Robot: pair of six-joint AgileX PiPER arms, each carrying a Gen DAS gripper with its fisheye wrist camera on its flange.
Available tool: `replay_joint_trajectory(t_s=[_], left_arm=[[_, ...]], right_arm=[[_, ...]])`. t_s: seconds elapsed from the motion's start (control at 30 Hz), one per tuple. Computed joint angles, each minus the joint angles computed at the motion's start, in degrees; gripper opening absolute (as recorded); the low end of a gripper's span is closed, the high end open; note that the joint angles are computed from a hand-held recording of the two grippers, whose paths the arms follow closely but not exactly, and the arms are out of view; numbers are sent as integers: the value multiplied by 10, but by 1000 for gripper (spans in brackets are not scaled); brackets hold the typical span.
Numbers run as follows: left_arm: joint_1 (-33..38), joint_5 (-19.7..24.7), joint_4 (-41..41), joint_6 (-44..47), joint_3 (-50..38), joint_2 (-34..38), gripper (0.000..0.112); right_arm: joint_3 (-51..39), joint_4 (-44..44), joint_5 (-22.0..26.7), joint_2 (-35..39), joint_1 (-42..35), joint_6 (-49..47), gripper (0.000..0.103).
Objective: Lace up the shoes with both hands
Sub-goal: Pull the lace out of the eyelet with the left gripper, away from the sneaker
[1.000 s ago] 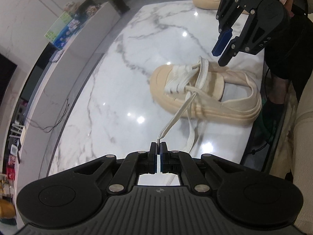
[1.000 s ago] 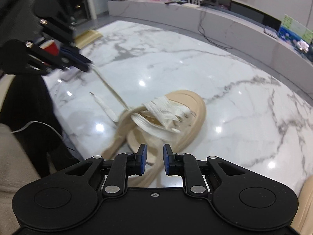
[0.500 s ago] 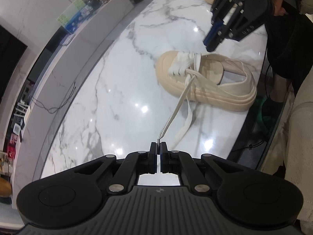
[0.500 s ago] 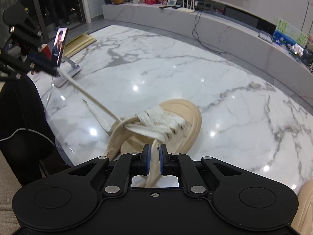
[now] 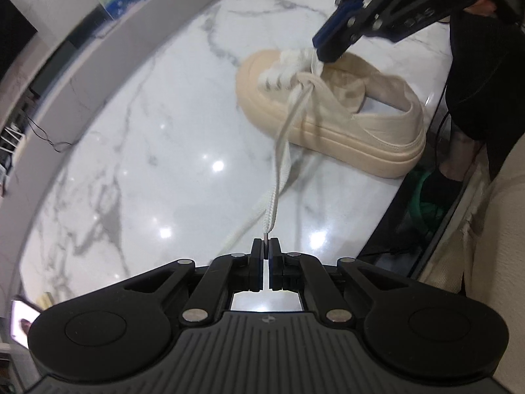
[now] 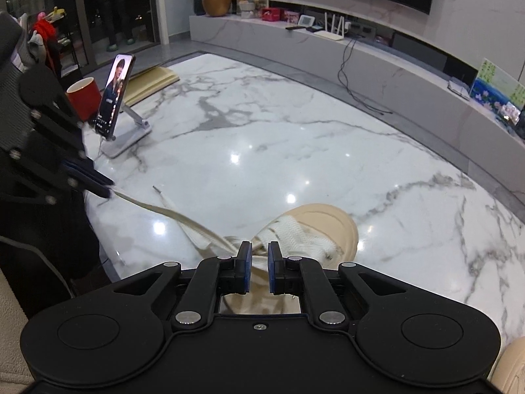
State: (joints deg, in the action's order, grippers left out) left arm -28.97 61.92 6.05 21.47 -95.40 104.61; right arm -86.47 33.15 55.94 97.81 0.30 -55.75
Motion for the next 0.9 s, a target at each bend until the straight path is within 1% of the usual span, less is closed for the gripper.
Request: replay_joint_trajectory(t_s=[0.13,0.3,0.33,0.43,0.5,0.63,0.8,0.9], left_arm=[[10,-13,-40,22,3,23,2],[22,-12,-62,31,1,51,2],[24,-10,-62,28,-1,55,4],[33,-6,-58,14,-6,64,11],[38,-7,-45,-8,-12,69,11],[48,3,-30,-39,-38,84,12],[53,27,5,-20,-82,112,12],[62,50,5,2,-131,140,12]], right_arm=[[9,-2,-5,-5,-4,12,8],[17,-7,-10,-7,-6,27,11],[18,-8,-11,-8,-6,30,11],[20,-9,-11,-5,-7,33,14],[19,-9,-11,-2,-7,34,16],[12,-3,-5,9,-10,28,16],[-2,9,4,22,-16,13,16],[-6,15,8,26,-20,5,16]])
